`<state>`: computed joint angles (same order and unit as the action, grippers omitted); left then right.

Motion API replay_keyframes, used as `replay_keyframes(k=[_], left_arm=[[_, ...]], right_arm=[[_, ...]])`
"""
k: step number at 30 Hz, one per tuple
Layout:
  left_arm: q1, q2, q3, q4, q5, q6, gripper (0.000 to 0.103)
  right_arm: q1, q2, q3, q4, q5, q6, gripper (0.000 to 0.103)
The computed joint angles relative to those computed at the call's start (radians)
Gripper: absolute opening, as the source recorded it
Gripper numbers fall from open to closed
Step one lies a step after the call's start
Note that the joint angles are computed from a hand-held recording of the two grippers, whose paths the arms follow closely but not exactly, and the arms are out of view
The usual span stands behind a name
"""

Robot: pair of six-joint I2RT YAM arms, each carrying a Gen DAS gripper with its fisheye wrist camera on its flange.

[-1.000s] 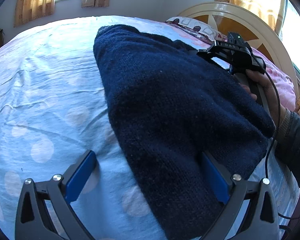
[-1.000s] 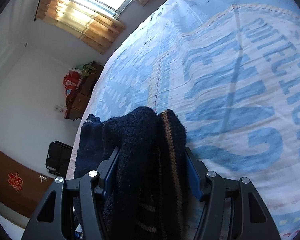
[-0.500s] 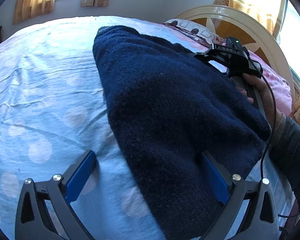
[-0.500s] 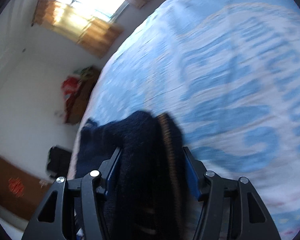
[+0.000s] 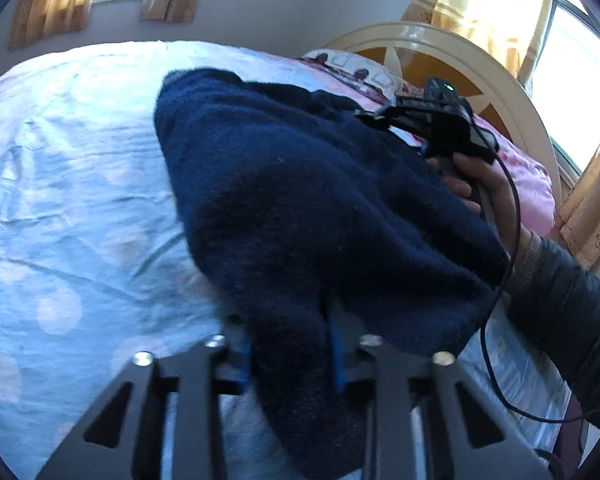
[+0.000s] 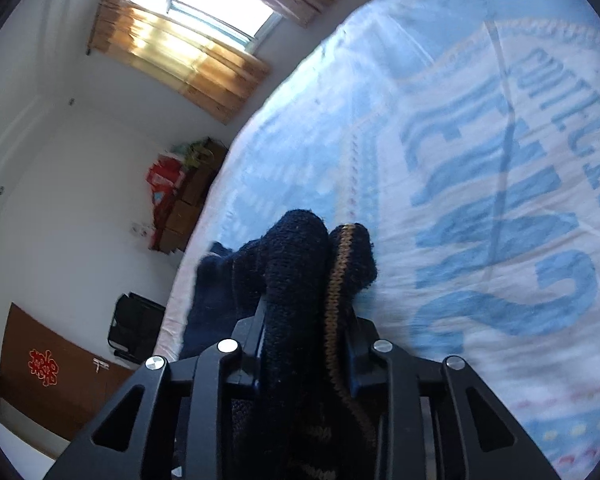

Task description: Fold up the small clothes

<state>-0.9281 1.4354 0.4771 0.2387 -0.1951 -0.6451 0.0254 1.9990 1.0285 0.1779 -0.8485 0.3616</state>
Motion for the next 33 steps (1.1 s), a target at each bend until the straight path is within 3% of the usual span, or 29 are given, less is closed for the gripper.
replay_keyframes(k=[4,9,16,21,30,33], left_arm=[[-0.020,-0.093,-0.029,-0.032,-0.044,-0.007,0.021],[-0.057,-0.227,-0.029,-0.146,-0.103,-0.004,0.020],[-0.129,-0.539,-0.039,-0.440,-0.242,-0.038,0.020],[-0.254,-0.682,-0.028,-0.671,-0.397,-0.131,0.020],[-0.311,-0.657,-0.008,-0.775,-0.522,-0.283,0.020],[-0.375,-0.646,0.011,-0.870,-0.588,-0.406,0.020]], right_arm=[[0.028,-0.100,-0.059,0.020,0.036,0.034,0.027],[0.093,-0.202,-0.091,-0.018,0.095,0.067,0.026],[0.195,-0.261,-0.124,-0.001,0.104,0.133,0.025],[0.333,-0.239,-0.102,0.069,0.148,0.217,0.025],[0.588,-0.089,0.045,0.140,0.234,0.331,0.025],[0.659,-0.032,0.116,0.134,0.250,0.348,0.025]])
